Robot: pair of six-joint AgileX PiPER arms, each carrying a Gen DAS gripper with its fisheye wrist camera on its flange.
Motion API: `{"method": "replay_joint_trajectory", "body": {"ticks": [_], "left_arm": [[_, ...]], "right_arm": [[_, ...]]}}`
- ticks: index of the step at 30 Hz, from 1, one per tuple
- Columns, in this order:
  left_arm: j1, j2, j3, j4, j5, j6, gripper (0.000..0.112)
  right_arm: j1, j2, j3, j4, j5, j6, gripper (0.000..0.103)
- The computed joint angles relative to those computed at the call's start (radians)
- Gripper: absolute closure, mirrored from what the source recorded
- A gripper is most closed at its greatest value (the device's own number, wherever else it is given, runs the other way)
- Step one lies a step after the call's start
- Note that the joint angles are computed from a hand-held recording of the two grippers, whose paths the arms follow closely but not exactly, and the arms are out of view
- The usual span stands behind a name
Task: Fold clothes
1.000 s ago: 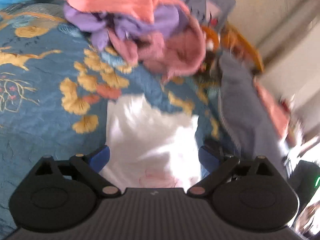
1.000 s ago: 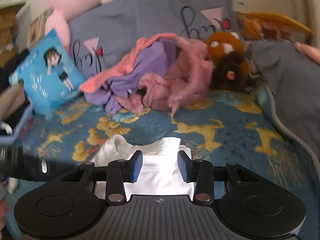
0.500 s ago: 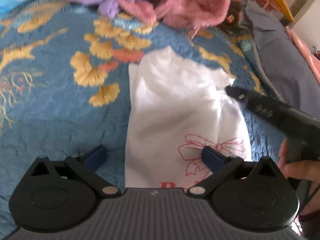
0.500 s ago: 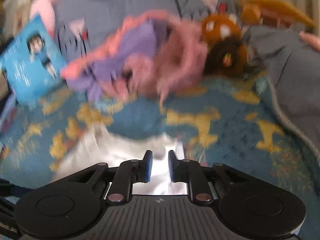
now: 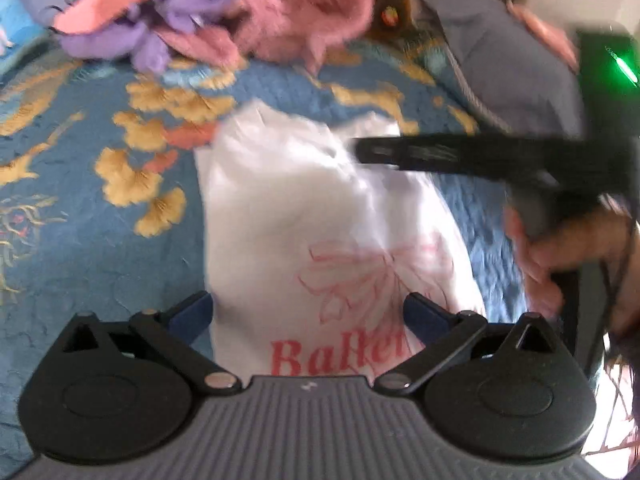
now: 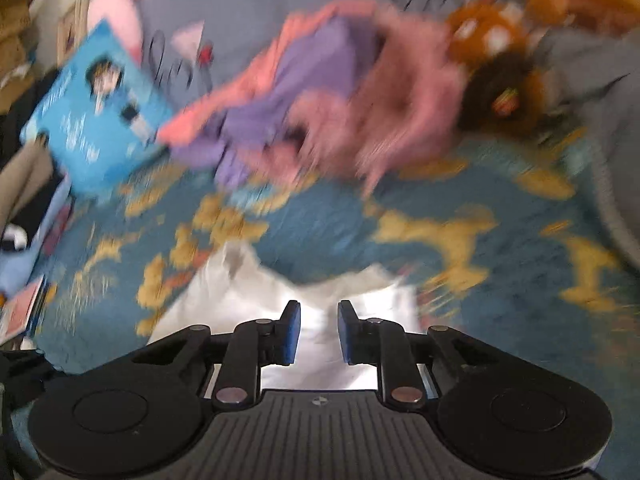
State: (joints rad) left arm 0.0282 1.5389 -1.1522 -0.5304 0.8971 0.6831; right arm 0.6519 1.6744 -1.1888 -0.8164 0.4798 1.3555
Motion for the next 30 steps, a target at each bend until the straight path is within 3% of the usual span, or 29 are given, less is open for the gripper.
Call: {"method": "replay_joint_trajectory", "body": {"ticks": [2,4,7,9,12,15,17,20,22,26,27,30], "left_arm": [[0.044,-0.013,0.001,-0.045,-0.015,0.012,0.01],[0.094,-0.009,-0.013,-0.087,-0.009,0.002,0.01],[0.108,0.031,-0.053,-0.047,0.018,-0.067,0.01],[0.081,0.054,-0.067,0.022,0.027,-0.107,0.01],[-0.006,0.053,-0.05,0.199,-0.022,-0.187,0.01],[0.027,0.039,-0.038,0.165,-0.031,-0.195,0.01],[0.079,0.014,-0.018,0.108,-0.055,-0.199,0.01],[0.159,-0.02,-0.003,0.023,-0.097,-0.215,0.01],[0.206,-0.039,0.005,-0.013,-0.115,-0.233,0.01],[0.247,-0.059,0.011,-0.016,-0.132,-0.214,0.01],[0.244,-0.051,0.004,-0.01,-0.13,-0.217,0.01],[0.22,-0.03,-0.015,0.028,-0.116,-0.243,0.01]], "right_arm": [[0.055,-0.084,0.092,-0.114,0.045,0.173,0.079],[0.136,-0.138,0.169,-0.183,0.089,0.243,0.078],[0.243,-0.116,0.206,-0.149,0.152,0.151,0.079],[0.293,-0.095,0.231,-0.19,0.198,0.218,0.076],[0.269,-0.122,0.206,-0.092,0.212,0.229,0.076],[0.325,-0.162,0.202,-0.186,0.275,0.262,0.077],[0.358,-0.18,0.218,-0.243,0.259,0.241,0.077],[0.348,-0.154,0.229,-0.156,0.17,0.115,0.079],[0.347,-0.124,0.204,-0.117,0.197,0.097,0.078],[0.38,-0.119,0.163,-0.273,0.2,0.243,0.076],[0.377,-0.087,0.141,-0.261,0.195,0.221,0.071],[0.37,0.009,0.071,-0.221,0.185,0.146,0.07]]}}
